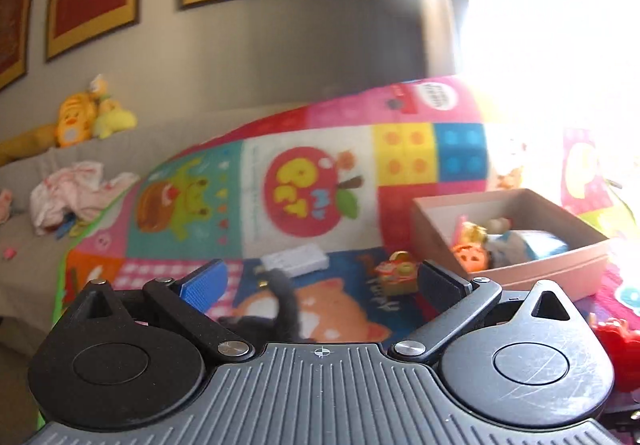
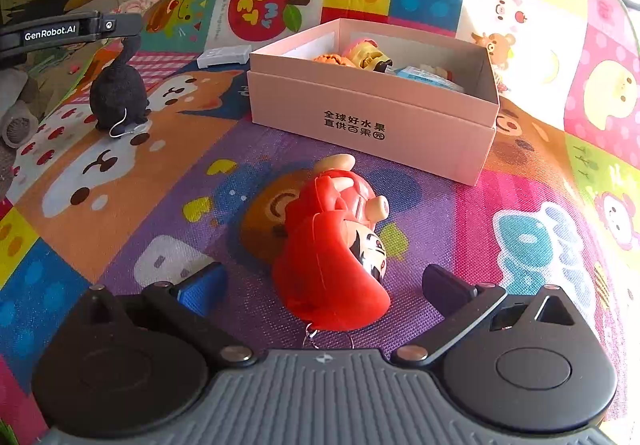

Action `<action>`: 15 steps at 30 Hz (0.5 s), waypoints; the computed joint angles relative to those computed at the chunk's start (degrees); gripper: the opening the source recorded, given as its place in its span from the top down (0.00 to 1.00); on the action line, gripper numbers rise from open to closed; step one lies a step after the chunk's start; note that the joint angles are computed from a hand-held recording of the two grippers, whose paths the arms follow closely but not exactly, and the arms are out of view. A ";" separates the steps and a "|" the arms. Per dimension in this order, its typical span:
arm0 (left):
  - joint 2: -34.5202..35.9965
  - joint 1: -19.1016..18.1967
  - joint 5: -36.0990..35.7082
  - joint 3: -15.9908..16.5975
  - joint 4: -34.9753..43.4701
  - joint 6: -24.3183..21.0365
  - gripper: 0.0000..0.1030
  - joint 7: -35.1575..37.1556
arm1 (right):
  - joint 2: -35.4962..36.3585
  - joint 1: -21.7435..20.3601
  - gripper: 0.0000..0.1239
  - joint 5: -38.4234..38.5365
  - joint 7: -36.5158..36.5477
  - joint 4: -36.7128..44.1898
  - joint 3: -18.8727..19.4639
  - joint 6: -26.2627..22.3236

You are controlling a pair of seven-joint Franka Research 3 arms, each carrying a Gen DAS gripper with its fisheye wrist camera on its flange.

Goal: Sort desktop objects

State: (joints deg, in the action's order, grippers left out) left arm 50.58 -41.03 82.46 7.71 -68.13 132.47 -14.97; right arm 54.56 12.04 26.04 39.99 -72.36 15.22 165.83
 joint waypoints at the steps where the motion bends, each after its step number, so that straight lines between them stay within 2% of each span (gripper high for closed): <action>1: 1.28 0.98 -0.77 -0.67 2.19 1.55 0.00 1.82 | 0.00 -0.08 0.17 0.05 -0.02 -0.03 0.10 0.02; 2: 3.05 1.65 -2.33 -1.15 4.96 2.00 0.01 3.97 | -0.02 -0.20 0.17 0.14 -0.12 -0.15 0.26 0.13; 3: 5.22 2.17 -4.50 -1.51 8.31 1.85 0.12 6.82 | -0.09 -0.29 0.17 0.21 -0.23 -0.33 0.38 0.29; 5: 9.56 2.64 -10.00 -2.34 15.29 -1.22 0.30 13.18 | -0.13 -0.34 0.17 0.27 -0.30 -0.49 0.47 0.45; 7: 10.31 1.15 -11.96 -0.64 15.97 -4.18 0.21 11.74 | -0.09 -0.48 0.17 0.36 -0.48 -0.51 0.68 0.47; 8: 9.86 -0.02 -12.09 0.73 14.80 -5.45 0.10 10.25 | -0.06 -0.55 0.17 0.43 -0.54 -0.47 0.78 0.45; 9: 8.69 -1.41 -11.75 2.15 12.27 -7.03 0.04 8.21 | -0.04 -0.57 0.17 0.47 -0.58 -0.45 0.80 0.43; 11: 5.73 -2.30 -11.34 2.47 6.93 -7.79 0.03 6.20 | -0.03 -0.52 0.17 0.50 -0.59 -0.46 0.75 0.48; 13: 2.84 -1.16 -12.13 0.87 2.03 -6.88 0.03 6.06 | -0.02 -0.48 0.17 0.50 -0.64 -0.49 0.73 0.57; 15: 2.56 0.31 -14.63 -0.96 1.16 -8.56 0.03 8.51 | -0.10 -0.44 0.17 0.49 -0.64 -0.65 0.68 0.76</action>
State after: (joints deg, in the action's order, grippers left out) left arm 53.14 -40.72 67.83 6.75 -66.98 123.90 -6.47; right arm 54.46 11.60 26.52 39.35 -73.01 15.90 166.59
